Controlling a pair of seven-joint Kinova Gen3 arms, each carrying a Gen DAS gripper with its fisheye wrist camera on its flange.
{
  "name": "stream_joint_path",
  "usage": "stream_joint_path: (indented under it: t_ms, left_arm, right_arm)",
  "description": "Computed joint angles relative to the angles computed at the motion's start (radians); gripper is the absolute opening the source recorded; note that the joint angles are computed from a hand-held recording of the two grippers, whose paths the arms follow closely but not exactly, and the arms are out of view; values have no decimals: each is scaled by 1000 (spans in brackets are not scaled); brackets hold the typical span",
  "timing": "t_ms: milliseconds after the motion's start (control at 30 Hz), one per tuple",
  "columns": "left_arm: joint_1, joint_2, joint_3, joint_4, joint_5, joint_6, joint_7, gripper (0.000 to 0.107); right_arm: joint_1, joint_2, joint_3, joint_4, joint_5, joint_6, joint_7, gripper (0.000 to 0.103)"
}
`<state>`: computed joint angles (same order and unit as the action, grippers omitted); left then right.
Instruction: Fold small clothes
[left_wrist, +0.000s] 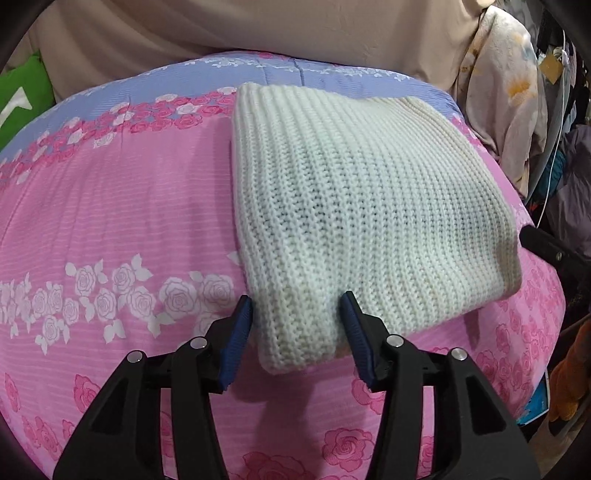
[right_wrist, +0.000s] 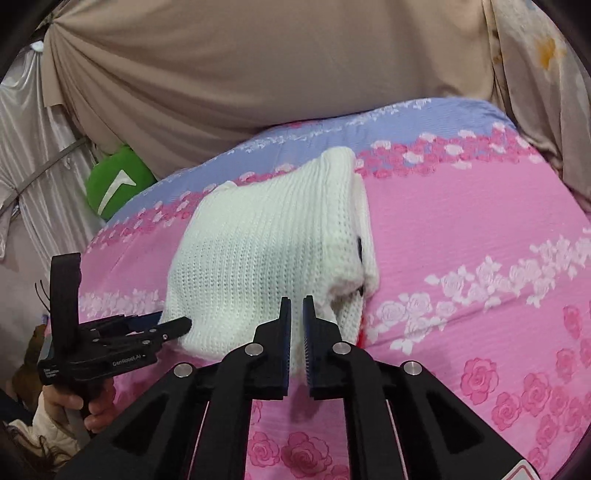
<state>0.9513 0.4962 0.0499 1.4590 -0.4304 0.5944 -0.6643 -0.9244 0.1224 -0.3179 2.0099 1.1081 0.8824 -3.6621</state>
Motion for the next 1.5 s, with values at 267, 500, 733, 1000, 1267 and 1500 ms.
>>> stream_joint_path:
  t_ms: [267, 500, 733, 1000, 1267, 1500]
  left_arm:
    - [14, 9, -2, -26, -18, 37, 19, 49]
    - [15, 10, -3, -25, -28, 38, 27, 49]
    - [-24, -33, 11, 26, 21, -37, -10, 48]
    - [-82, -90, -4, 38, 75, -157, -30, 79]
    - [-84, -58, -11, -18, 94, -141, -58, 79]
    - [-103, 45, 3, -145, 107, -31, -88, 81]
  right_arm:
    - [125, -9, -72, 23, 33, -69, -42, 5]
    - [311, 73, -206, -74, 12, -1, 105, 11]
    - [319, 35, -230, -52, 36, 11, 65, 10]
    - [372, -24, -277, 37, 70, -73, -47, 60]
    - [421, -76, -205, 92, 223, -308, -146, 24]
    - [463, -33, -176, 112, 89, -359, -85, 43]
